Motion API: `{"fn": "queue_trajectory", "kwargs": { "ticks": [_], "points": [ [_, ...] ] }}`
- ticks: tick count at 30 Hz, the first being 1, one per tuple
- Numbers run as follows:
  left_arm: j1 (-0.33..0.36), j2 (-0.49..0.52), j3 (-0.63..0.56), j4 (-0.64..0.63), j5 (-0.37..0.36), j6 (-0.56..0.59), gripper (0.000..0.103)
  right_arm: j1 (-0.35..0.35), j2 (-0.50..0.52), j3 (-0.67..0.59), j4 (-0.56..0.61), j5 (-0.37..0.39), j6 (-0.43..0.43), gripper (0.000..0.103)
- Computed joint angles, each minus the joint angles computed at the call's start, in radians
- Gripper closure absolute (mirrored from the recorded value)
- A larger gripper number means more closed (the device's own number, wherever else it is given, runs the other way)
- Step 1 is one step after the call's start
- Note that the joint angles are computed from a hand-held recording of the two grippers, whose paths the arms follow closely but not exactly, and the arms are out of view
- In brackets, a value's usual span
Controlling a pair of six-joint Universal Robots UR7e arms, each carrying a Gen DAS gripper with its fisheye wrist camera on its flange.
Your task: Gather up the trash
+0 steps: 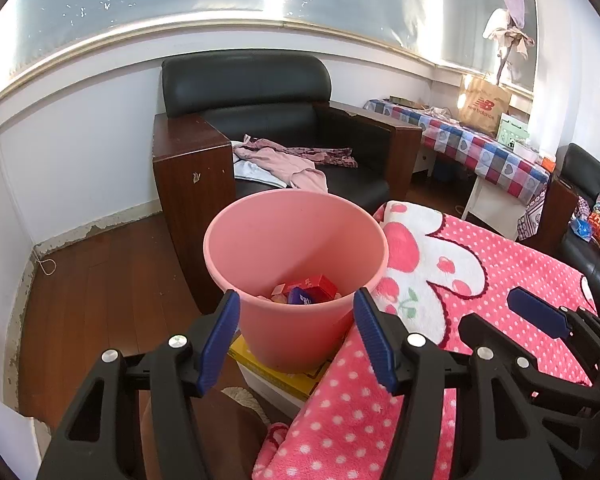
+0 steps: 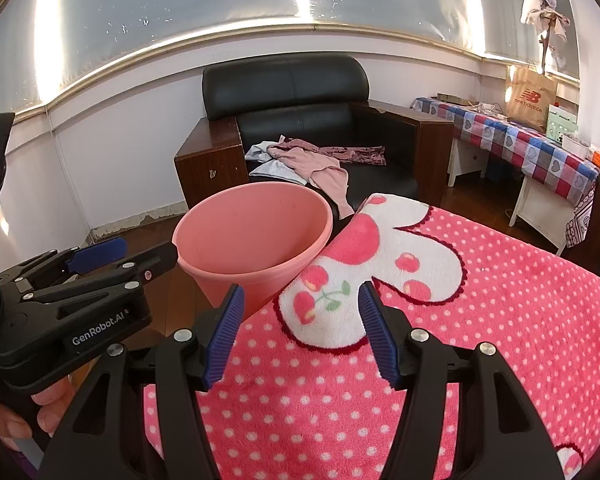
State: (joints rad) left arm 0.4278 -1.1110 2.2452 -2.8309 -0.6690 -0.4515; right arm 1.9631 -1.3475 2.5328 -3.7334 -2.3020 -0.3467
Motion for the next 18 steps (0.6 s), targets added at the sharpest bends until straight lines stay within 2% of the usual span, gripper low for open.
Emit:
{"fn": "queue_trajectory", "kwargs": {
  "ticks": [18],
  "points": [
    [-0.004, 0.018, 0.012, -0.020, -0.006, -0.001, 0.044, -0.005, 0.001, 0.006, -0.003, 0.002, 0.003, 0.043]
  ]
}}
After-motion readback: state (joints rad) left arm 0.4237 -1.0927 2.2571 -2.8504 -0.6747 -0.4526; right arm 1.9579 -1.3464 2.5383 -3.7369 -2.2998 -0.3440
